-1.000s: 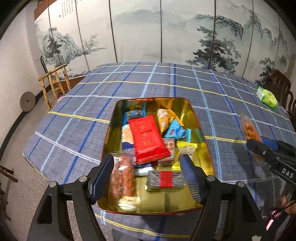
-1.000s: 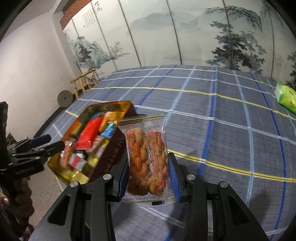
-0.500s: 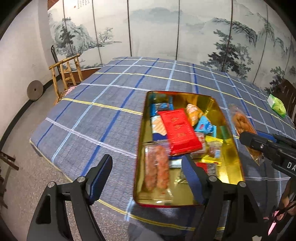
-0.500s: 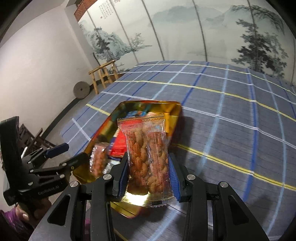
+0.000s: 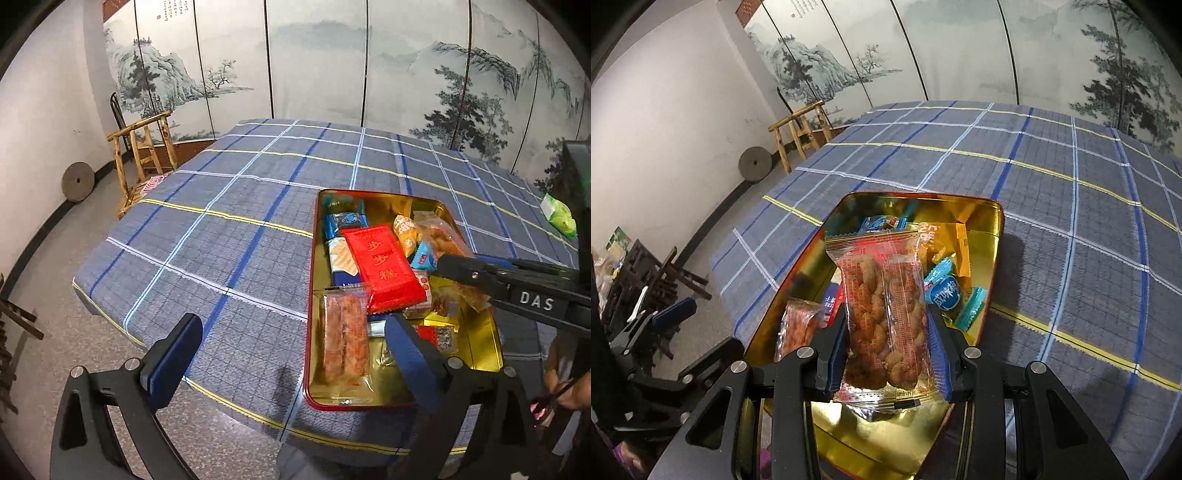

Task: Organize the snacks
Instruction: 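Lower the pastry bag into the gold tin and open the right gripper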

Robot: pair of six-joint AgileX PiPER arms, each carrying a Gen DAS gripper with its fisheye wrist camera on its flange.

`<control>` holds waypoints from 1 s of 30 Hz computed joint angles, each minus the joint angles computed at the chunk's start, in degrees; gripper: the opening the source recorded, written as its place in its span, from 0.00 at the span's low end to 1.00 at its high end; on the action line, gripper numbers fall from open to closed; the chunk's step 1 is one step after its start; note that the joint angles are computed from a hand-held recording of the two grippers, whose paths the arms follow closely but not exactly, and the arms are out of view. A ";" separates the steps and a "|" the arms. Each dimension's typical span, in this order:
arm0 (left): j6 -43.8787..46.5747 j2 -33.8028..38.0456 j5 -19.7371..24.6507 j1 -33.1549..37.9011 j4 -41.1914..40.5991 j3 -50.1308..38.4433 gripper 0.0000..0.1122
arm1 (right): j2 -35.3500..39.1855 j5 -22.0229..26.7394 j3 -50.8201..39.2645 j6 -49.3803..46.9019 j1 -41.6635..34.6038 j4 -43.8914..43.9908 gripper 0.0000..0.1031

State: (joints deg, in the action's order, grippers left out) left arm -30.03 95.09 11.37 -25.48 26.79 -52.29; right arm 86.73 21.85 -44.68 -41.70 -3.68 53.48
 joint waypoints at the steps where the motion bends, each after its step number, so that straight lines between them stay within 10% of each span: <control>1: 0.47 0.12 -0.02 0.17 -0.56 -0.06 0.88 | 0.59 -0.21 -0.55 0.98 0.37 -0.86 0.39; 30: 24.92 2.01 -2.05 6.52 -23.84 -0.06 0.88 | 9.09 -0.67 -10.02 19.80 4.43 -17.20 0.39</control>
State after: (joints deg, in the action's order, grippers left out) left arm -5.11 97.09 9.32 -18.96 2.95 -52.36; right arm 95.82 21.18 -54.70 -21.90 0.75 36.28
